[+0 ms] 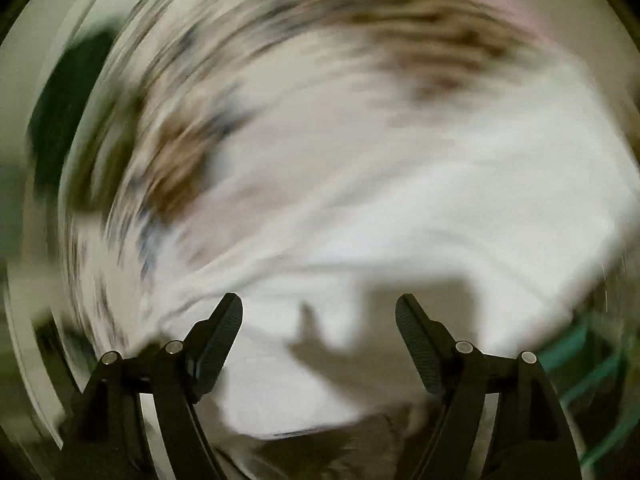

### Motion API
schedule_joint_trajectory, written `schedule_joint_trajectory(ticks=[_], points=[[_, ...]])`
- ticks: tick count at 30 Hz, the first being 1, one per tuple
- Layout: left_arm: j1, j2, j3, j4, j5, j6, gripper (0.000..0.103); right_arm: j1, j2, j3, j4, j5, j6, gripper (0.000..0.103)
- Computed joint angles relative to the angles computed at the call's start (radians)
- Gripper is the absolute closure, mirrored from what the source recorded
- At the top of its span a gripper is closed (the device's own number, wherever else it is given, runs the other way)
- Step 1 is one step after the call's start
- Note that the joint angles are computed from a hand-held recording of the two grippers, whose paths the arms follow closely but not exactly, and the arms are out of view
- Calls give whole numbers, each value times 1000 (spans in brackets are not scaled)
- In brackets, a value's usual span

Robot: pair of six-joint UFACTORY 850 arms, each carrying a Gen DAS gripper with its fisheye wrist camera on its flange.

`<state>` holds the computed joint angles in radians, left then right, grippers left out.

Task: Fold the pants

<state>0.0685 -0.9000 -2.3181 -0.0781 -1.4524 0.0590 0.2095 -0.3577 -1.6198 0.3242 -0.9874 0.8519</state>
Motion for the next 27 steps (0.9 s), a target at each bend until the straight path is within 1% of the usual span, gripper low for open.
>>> schedule_joint_trajectory(ticks=[1, 2, 3, 4, 5, 6, 7, 8, 9, 10, 11, 12, 13, 15, 16, 17, 18, 19, 20, 22, 23, 24, 25, 26, 27], points=[[-25, 19, 52, -15, 14, 4, 0, -39, 77, 105, -29, 21, 77, 22], [-51, 33, 96, -35, 30, -1, 0, -78, 146, 209, -27, 61, 113, 22], [-74, 36, 119, -48, 41, -12, 0, -89, 211, 314, -25, 124, 142, 22], [-92, 35, 133, -62, 53, -23, 0, -117, 249, 384, -14, 172, 138, 22], [-111, 32, 144, -73, 66, -32, 0, -162, 278, 445, 19, 218, 98, 22], [-132, 26, 148, -68, 74, -41, 0, -167, 298, 497, 38, 265, 88, 22], [-148, 20, 153, -56, 80, -47, 0, -191, 305, 524, 74, 296, 46, 23], [-166, 18, 162, -29, 85, -52, 0, -198, 312, 550, 97, 328, 26, 27], [-184, 13, 169, 16, 88, -62, 0, -225, 324, 581, 135, 351, -29, 29], [-196, 8, 172, 43, 89, -70, 0, -242, 332, 607, 186, 380, -94, 35], [-207, 11, 181, 65, 99, -84, 0, -250, 322, 608, 194, 395, -117, 44], [-211, 14, 187, 73, 105, -94, 0, -237, 308, 598, 163, 409, -98, 50], [-216, 17, 192, 80, 109, -104, 0, -230, 306, 590, 108, 420, -69, 58], [-221, 24, 204, 81, 118, -110, 0, -194, 308, 564, -12, 444, 14, 69], [-223, 26, 206, 80, 119, -113, 0, -183, 322, 559, -40, 455, 32, 80], [-221, 23, 204, 80, 126, -109, 0, -177, 335, 559, -53, 471, 29, 81], [-216, 46, 243, 83, 139, -106, 0, -158, 335, 546, -74, 494, 23, 82], [-218, 47, 245, 85, 143, -109, 0, -148, 337, 535, -97, 490, 13, 83], [-222, 43, 241, 87, 144, -116, 0, -139, 339, 526, -101, 483, -22, 83], [-207, 52, 269, 94, 174, -102, 0, -110, 311, 480, -202, 417, -27, 83], [-208, 60, 283, 96, 185, -104, 0, -103, 307, 474, -217, 414, -41, 83], [-211, 77, 337, 99, 218, -111, 0, -99, 289, 459, -218, 413, -51, 83], [-209, 83, 348, 98, 233, -108, 0, -105, 278, 454, -186, 412, -84, 82], [-210, 86, 354, 100, 239, -111, 0, -111, 266, 448, -174, 405, -87, 80], [-210, 97, 365, 101, 241, -113, 0, -113, 259, 441, -204, 392, -50, 80]])
